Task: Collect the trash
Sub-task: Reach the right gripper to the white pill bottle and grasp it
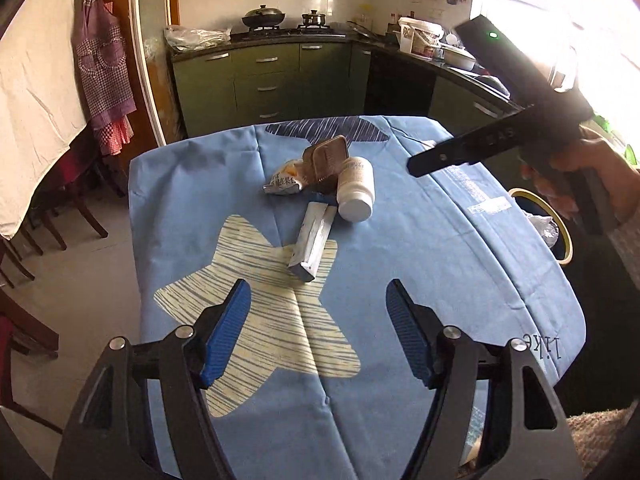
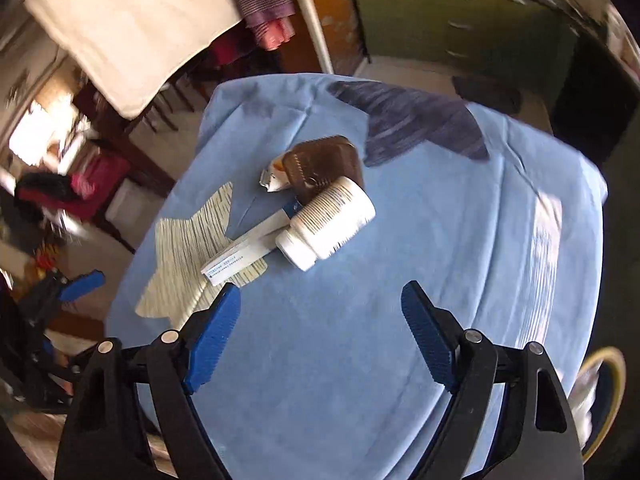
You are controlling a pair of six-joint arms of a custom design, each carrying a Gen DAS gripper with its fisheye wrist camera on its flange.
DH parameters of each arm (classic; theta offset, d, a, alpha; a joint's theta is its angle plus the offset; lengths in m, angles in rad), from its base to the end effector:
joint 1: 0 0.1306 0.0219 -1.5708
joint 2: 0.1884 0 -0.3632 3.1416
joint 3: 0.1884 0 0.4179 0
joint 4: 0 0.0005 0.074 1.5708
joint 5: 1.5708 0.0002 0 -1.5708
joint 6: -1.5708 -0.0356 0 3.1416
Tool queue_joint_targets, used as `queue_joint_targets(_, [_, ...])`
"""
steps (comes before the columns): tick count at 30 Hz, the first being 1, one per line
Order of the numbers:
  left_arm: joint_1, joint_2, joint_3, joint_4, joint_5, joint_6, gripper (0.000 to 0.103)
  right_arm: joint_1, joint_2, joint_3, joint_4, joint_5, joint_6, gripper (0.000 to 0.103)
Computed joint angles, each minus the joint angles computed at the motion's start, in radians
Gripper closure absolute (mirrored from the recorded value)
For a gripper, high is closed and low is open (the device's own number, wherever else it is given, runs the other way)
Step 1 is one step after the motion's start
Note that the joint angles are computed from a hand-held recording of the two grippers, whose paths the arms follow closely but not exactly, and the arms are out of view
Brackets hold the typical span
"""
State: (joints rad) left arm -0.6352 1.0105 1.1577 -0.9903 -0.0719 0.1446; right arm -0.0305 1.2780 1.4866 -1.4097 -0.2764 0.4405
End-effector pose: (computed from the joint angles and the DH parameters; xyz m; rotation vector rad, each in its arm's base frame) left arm 0.3039 -0.2214 0.4484 0.5576 2.3642 -0.2708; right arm 0.4319 -0.0040 0.4774 -0.6204 2.6380 0.2482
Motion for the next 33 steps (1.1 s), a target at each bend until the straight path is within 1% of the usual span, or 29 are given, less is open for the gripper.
queue_joint_targets(1, [0.004,-0.009,-0.010,-0.002,0.007,0.001,0.036,0.035,0.000,-0.009,0.045,0.069,0.090,0.011])
queue_joint_targets(2, [0.010,-0.015,-0.016,-0.005,0.014,0.002,0.036,0.059,0.005,-0.016,0.070,0.116,0.180,0.005])
queue_joint_targets(3, [0.013,-0.019,-0.021,-0.007,0.017,0.003,0.036,0.077,0.007,-0.028,0.096,0.148,0.255,0.005])
queue_joint_targets(4, [0.016,-0.024,-0.028,-0.011,0.019,0.001,0.036,0.086,0.015,-0.034,0.111,0.157,0.319,0.005])
queue_joint_targets(5, [0.021,-0.028,-0.033,-0.012,0.020,-0.001,0.036,0.089,0.034,-0.028,0.101,0.153,0.364,0.005])
queue_joint_targets(6, [0.026,-0.031,-0.036,-0.014,0.024,0.002,0.036,0.084,0.044,-0.031,0.097,0.153,0.386,0.005])
queue_joint_targets(7, [0.032,-0.033,-0.037,-0.015,0.028,0.007,0.036,0.081,0.068,-0.021,0.083,0.152,0.391,0.005])
queue_joint_targets(8, [0.037,-0.034,-0.039,-0.016,0.031,0.012,0.036,0.075,0.093,-0.009,0.061,0.137,0.397,0.005])
queue_joint_targets(11, [0.047,-0.033,-0.039,-0.013,0.035,0.025,0.036,0.073,0.152,0.023,0.032,0.096,0.404,0.005])
queue_joint_targets(13, [0.054,-0.029,-0.038,-0.012,0.042,0.029,0.035,0.078,0.165,0.027,0.040,0.088,0.402,0.005])
queue_joint_targets(16, [0.059,-0.018,-0.032,-0.014,0.044,0.030,0.035,0.089,0.187,0.039,0.032,0.104,0.402,0.005])
queue_joint_targets(18, [0.061,-0.011,-0.030,-0.017,0.048,0.029,0.034,0.092,0.207,0.056,0.011,0.113,0.395,0.005])
queue_joint_targets(20, [0.064,-0.006,-0.029,-0.018,0.053,0.026,0.034,0.099,0.213,0.053,0.017,0.128,0.388,0.006])
queue_joint_targets(22, [0.067,-0.004,-0.029,-0.017,0.057,0.027,0.034,0.097,0.222,0.059,0.018,0.120,0.371,0.015])
queue_joint_targets(23, [0.068,-0.003,-0.030,-0.016,0.059,0.027,0.034,0.093,0.223,0.060,0.020,0.108,0.360,0.018])
queue_joint_targets(27, [0.067,-0.001,-0.028,-0.022,0.060,0.030,0.034,0.079,0.194,0.037,0.054,0.091,0.344,0.019])
queue_joint_targets(30, [0.059,-0.002,-0.026,-0.023,0.059,0.030,0.034,0.048,0.144,0.014,0.051,0.057,0.345,0.019])
queue_joint_targets(33, [0.042,0.000,-0.020,-0.018,0.057,0.029,0.034,0.013,0.091,-0.013,0.036,0.051,0.349,0.019])
